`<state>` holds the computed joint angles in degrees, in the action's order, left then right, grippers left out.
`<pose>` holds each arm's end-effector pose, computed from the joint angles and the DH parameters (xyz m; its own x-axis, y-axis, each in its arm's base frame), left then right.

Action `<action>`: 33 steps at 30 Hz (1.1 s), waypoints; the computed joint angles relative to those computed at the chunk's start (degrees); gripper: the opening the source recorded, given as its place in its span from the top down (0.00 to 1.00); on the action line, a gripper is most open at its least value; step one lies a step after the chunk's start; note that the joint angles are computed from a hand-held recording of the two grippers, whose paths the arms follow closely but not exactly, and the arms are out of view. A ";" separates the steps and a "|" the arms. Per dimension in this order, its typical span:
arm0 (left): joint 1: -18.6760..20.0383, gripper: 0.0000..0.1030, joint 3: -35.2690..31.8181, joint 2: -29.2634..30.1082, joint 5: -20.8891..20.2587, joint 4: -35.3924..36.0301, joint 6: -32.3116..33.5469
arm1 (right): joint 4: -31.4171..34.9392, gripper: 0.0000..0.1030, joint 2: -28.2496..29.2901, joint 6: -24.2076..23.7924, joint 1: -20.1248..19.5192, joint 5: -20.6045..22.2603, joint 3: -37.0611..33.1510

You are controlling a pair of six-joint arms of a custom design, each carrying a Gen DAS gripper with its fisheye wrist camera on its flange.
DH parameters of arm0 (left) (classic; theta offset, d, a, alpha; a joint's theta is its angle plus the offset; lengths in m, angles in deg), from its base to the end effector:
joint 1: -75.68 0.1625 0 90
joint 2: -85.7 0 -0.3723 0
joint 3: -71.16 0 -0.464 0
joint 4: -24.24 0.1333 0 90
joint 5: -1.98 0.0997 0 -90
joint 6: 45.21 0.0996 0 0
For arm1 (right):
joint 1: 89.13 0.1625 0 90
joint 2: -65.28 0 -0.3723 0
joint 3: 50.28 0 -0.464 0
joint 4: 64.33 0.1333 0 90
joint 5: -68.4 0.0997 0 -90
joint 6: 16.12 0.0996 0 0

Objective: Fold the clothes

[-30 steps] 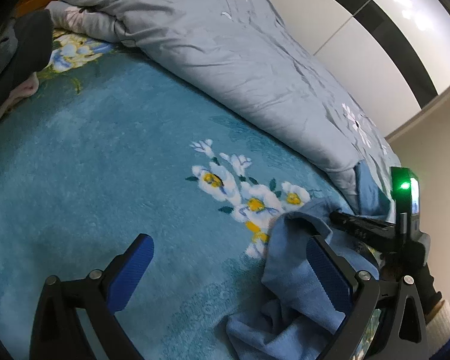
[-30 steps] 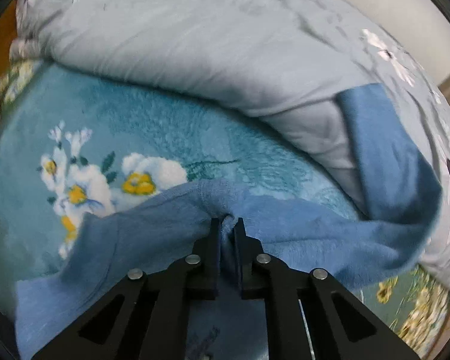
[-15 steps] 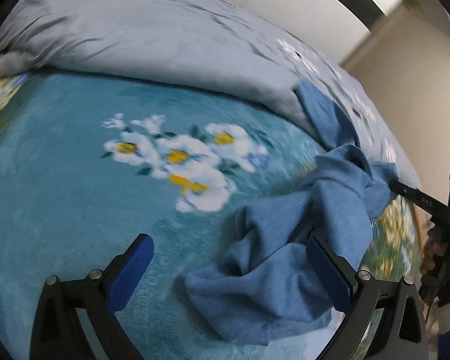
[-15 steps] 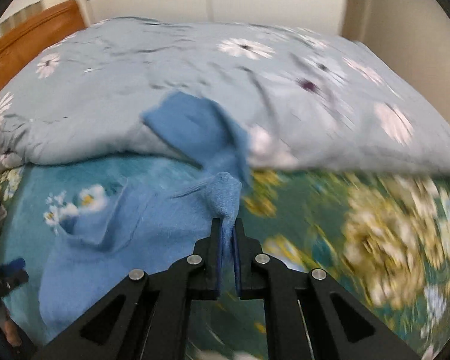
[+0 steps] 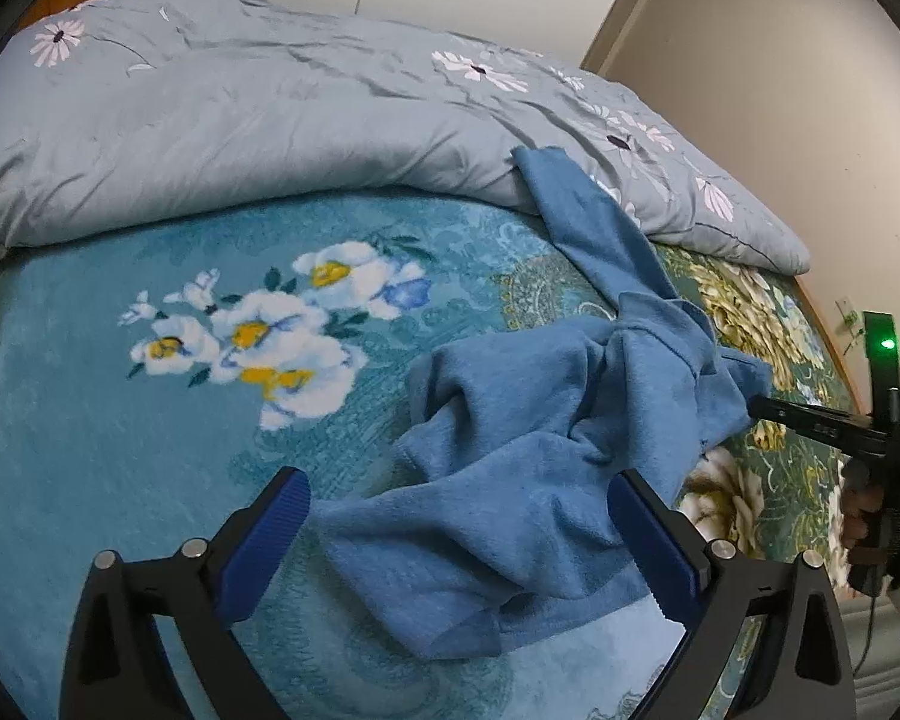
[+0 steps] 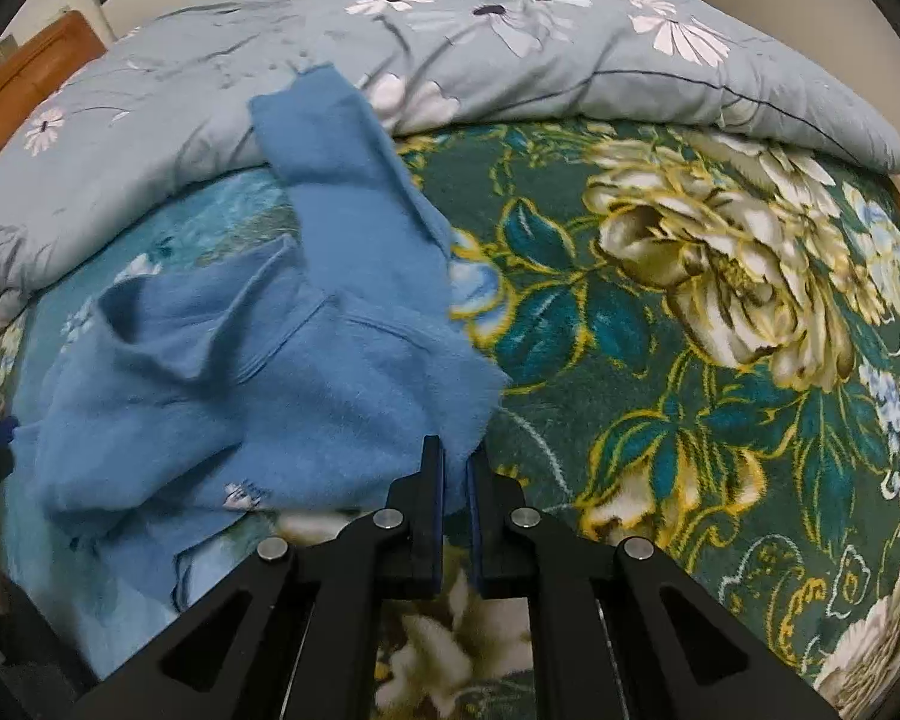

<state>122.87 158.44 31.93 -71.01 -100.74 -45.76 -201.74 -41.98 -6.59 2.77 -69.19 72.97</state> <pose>-0.3627 -0.6305 0.1140 -0.7131 0.6373 -0.2922 0.6725 0.7395 -0.0285 0.0748 -0.4535 0.3849 -0.6820 0.4985 0.5351 0.0858 0.7811 -0.6184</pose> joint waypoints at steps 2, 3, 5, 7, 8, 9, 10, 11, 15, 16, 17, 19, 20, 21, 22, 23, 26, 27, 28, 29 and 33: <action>0.14 0.02 0.23 -0.37 -0.22 -1.21 -0.41 | 0.21 0.93 -0.83 -1.31 0.95 -0.49 -0.24; 0.18 0.02 0.45 -0.57 -0.46 -2.15 -0.38 | 0.16 0.92 -1.18 -2.13 1.47 -0.89 -0.42; 0.28 0.02 0.62 -0.68 -1.10 -3.74 0.01 | -0.05 0.82 -1.09 -4.01 1.51 -0.36 -1.40; 0.16 0.02 -0.04 -0.11 -1.18 -3.15 1.35 | -0.20 0.61 -0.61 -5.91 1.05 0.84 -2.70; 0.02 0.02 -0.58 0.29 -1.02 -2.09 2.28 | -0.11 0.54 -0.18 -6.89 0.84 1.46 -3.42; -0.29 0.02 -0.99 0.72 -0.18 -0.93 3.57 | 0.28 0.53 0.65 -7.97 0.65 2.10 -4.29; -0.61 0.02 -1.14 0.96 0.53 -0.20 5.11 | 0.77 0.52 1.47 -8.93 0.40 2.70 -5.09; -0.92 0.02 -1.21 1.14 1.11 0.35 6.69 | 1.45 0.52 2.28 -9.67 0.04 3.23 -5.76; -2.17 0.11 -2.34 2.17 4.51 3.98 14.50 | 3.15 0.52 4.90 -12.24 -1.34 4.41 -7.73; -2.40 0.16 -2.72 2.47 5.50 5.29 16.97 | 3.25 0.52 5.32 -12.72 -1.71 4.65 -8.00; -2.26 0.20 -3.52 2.93 5.84 7.14 18.36 | 3.08 0.52 5.48 -13.00 -2.16 5.10 -8.11; -1.73 0.28 -5.23 3.90 6.07 10.68 19.63 | 3.01 0.52 5.71 -13.08 -3.15 6.14 -8.46; -1.42 0.30 -6.04 4.36 6.02 12.07 19.63 | 2.92 0.52 5.78 -13.22 -3.51 6.71 -8.61; -1.03 0.34 -7.01 4.87 5.48 13.51 19.62 | 3.00 0.52 5.77 -13.35 -3.78 7.32 -8.77; -0.70 0.38 -7.90 5.31 4.69 14.83 19.63 | 3.13 0.52 5.80 -13.50 -4.03 7.89 -8.94; -0.43 0.39 -8.90 5.80 3.81 16.36 19.35 | 3.32 0.52 5.93 -13.68 -4.22 8.41 -9.13; 0.04 0.51 -11.34 7.07 1.30 20.43 18.10 | 4.45 0.52 6.36 -14.23 -4.60 9.29 -9.72; 0.13 0.55 -12.04 7.45 0.38 21.77 17.78 | 4.89 0.52 6.51 -14.41 -4.71 9.52 -9.93; 0.01 0.62 -12.01 7.47 0.05 22.44 18.07 | 5.37 0.52 6.66 -14.66 -4.82 9.68 -10.13; -0.19 0.66 -11.75 7.39 -0.05 22.89 18.59 | 5.93 0.52 6.81 -14.98 -4.94 9.63 -10.32; -1.04 0.67 -10.41 6.46 -0.40 25.27 21.45 | 8.01 0.52 6.95 -15.62 -5.72 10.52 -10.91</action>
